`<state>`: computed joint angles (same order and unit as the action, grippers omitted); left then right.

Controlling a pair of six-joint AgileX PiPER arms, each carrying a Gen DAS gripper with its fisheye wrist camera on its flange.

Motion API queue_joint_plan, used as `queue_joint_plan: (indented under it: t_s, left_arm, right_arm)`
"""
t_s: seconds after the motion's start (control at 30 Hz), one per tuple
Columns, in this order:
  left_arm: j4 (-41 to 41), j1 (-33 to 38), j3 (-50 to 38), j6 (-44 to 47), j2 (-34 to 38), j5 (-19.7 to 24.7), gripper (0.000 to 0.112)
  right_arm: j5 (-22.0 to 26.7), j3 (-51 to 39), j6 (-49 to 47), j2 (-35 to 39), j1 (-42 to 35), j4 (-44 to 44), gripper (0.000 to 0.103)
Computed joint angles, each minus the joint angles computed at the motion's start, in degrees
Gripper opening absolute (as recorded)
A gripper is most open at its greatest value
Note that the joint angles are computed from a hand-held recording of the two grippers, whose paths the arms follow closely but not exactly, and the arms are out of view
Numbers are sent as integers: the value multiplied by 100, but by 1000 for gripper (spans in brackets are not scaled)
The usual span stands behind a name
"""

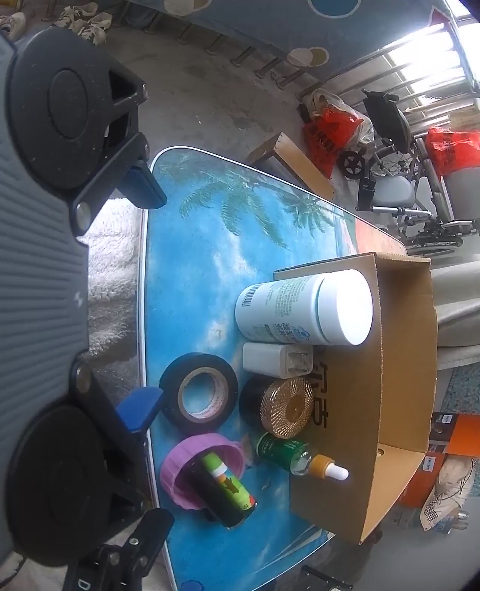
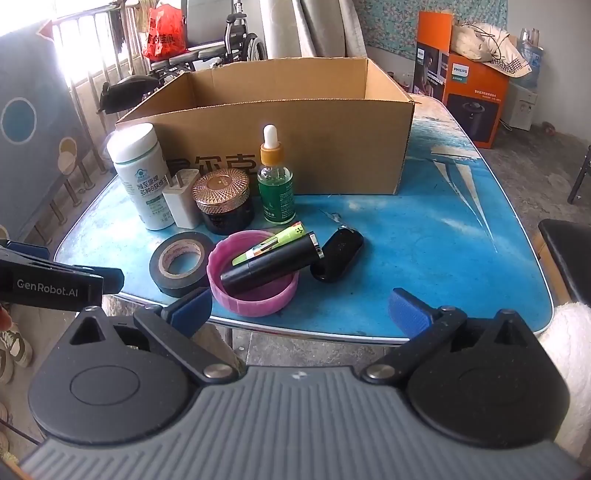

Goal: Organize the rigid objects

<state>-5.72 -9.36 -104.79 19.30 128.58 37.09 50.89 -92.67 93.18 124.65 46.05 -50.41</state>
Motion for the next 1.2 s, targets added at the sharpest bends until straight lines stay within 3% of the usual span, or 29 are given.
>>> queue_joint_plan:
  t_s: [1.2]
  left_arm:
    - [67,4,102,-49,-71,-71,103]
  right_arm:
    - [29,-7,32,-47,10,-38,102]
